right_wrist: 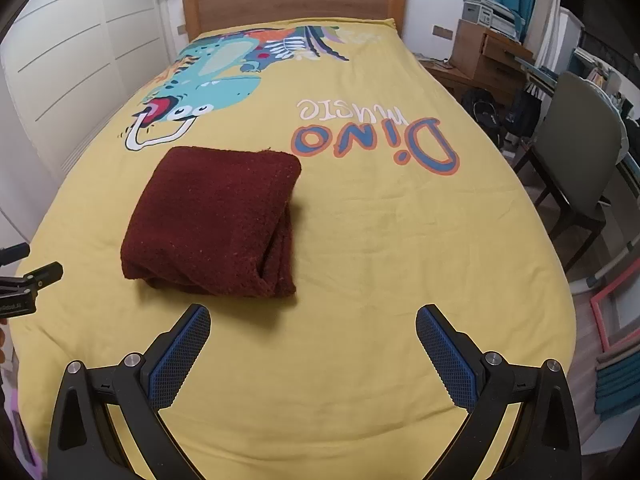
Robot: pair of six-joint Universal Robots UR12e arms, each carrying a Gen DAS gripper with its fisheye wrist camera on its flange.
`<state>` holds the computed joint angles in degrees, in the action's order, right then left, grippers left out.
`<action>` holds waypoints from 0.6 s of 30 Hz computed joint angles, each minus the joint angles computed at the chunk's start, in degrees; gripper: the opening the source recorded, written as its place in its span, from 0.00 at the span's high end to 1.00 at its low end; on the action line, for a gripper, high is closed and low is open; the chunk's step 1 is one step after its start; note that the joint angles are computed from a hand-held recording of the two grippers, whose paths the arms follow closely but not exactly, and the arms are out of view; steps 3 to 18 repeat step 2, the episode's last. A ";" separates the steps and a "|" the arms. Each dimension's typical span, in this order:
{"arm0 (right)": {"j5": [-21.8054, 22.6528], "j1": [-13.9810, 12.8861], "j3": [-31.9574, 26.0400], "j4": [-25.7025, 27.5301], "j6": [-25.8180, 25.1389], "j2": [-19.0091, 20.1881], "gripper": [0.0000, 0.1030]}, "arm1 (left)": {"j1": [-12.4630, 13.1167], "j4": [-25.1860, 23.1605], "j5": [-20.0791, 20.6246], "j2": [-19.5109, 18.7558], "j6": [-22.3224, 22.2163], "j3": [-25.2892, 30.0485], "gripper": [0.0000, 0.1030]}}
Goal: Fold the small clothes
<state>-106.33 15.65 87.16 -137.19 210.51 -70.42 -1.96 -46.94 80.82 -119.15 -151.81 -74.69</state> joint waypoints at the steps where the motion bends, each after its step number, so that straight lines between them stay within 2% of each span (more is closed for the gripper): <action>1: 0.05 -0.04 0.07 0.00 0.02 -0.01 0.00 | 0.00 -0.03 -0.06 0.02 -0.09 -0.01 0.01; 18: 0.07 -0.05 0.13 0.00 0.06 -0.05 0.00 | 0.04 -0.32 -0.32 -0.01 -0.15 0.15 0.01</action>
